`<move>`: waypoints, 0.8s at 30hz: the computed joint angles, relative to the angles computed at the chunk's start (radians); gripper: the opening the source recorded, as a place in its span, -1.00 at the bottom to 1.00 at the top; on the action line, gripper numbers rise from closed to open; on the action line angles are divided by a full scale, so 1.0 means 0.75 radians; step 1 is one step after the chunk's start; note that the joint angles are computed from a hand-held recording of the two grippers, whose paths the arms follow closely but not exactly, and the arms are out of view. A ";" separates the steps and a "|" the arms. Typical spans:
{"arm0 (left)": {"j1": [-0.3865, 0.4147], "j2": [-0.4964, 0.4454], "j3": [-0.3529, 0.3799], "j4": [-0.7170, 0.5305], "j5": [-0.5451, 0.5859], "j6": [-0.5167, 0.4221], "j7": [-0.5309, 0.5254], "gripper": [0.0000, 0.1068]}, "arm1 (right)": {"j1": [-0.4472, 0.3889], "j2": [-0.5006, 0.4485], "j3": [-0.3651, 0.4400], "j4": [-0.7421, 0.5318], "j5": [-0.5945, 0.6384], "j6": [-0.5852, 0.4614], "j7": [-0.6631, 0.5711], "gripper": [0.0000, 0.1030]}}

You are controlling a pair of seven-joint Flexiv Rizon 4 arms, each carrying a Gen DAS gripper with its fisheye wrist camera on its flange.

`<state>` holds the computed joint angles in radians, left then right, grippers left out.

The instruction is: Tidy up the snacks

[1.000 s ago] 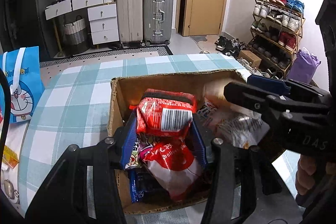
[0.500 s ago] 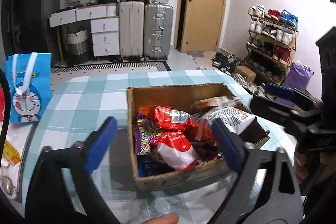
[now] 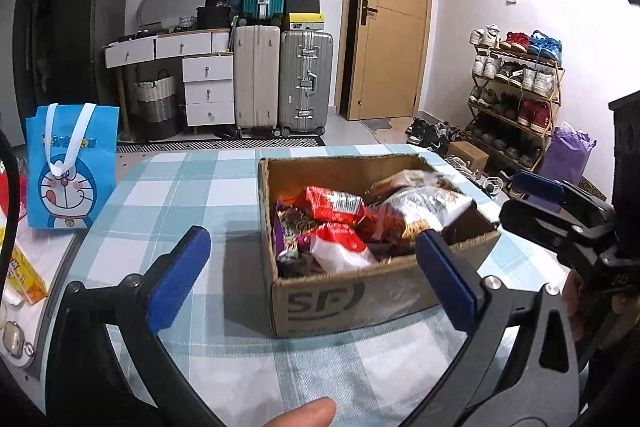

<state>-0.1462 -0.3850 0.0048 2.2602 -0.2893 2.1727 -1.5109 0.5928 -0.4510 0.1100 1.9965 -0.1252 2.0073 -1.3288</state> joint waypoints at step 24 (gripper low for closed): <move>-0.020 -0.142 0.001 0.110 -0.038 0.308 -0.014 0.92 | 0.215 -0.065 -0.090 0.069 0.334 0.197 -0.315 0.99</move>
